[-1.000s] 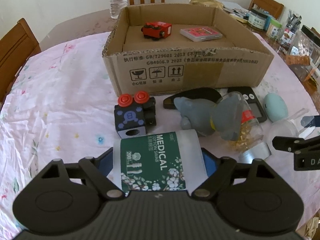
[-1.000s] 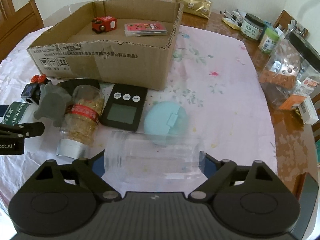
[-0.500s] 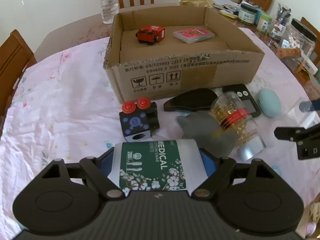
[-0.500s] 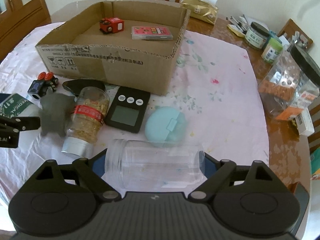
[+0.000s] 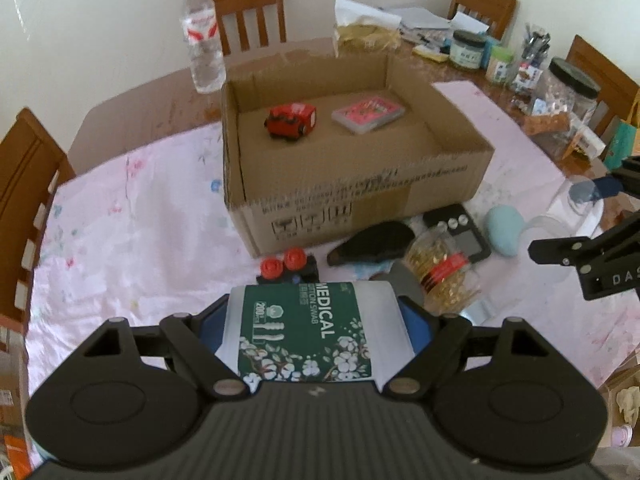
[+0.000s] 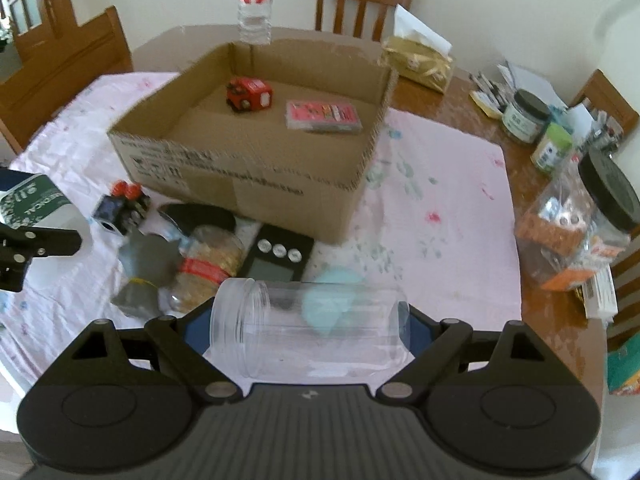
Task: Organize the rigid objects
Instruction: 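Lift the MEDICAL bottle into the box with the left tool while the right tool places the cylinder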
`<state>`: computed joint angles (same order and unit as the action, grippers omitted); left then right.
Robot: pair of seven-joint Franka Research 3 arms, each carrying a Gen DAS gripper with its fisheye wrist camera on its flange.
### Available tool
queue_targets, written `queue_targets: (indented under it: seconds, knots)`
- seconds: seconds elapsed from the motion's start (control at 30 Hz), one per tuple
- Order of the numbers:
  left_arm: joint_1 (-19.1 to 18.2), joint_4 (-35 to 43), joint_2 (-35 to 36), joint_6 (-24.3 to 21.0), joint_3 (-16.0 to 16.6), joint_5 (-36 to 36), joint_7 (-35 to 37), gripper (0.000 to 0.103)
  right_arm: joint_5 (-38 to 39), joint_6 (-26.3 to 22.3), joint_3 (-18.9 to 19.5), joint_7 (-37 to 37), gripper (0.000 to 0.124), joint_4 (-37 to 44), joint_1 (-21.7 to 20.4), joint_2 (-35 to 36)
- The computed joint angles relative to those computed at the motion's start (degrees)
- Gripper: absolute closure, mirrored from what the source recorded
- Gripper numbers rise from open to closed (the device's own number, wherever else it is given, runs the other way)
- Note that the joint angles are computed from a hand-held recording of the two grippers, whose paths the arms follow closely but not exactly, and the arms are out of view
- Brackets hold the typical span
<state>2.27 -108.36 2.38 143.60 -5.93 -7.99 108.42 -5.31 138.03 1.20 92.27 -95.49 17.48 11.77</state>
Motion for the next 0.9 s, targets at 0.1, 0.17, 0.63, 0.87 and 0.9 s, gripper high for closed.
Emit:
queue_targets:
  seconds: [0.1, 0.17, 0.63, 0.87, 0.9]
  knots:
    - [0.06, 2.35, 0.89, 0.45, -0.16, -0.91, 1.16, 0.019, 0.48, 0.32, 0.18, -1.44, 0.031, 1.94, -0.09, 0.64]
    - [0.16, 4.40, 2.07, 1.22, -0.33, -1.36, 1.78, 0.019, 1.23, 0.42, 0.26, -2.43, 0.031, 3.56, -0.20, 1.35]
    - [0.66, 27.58, 20.44, 2.84, -3.24, 4.93, -3.54, 0.018, 3.27, 0.03, -0.77, -5.33, 0.031, 17.25, 0.60, 9.45]
    - [1.55, 26.24, 21.71, 5.63, -3.16, 7.50, -7.85, 0.009, 3.70, -2.41, -1.30, -5.97, 0.031, 24.72, 1.04, 14.53]
    - [2.10, 24.76, 20.69, 5.84, -3.35, 7.07, -8.23, 0.009, 3.84, -2.71, -1.35, -6.16, 0.031, 25.77, 1.04, 15.27]
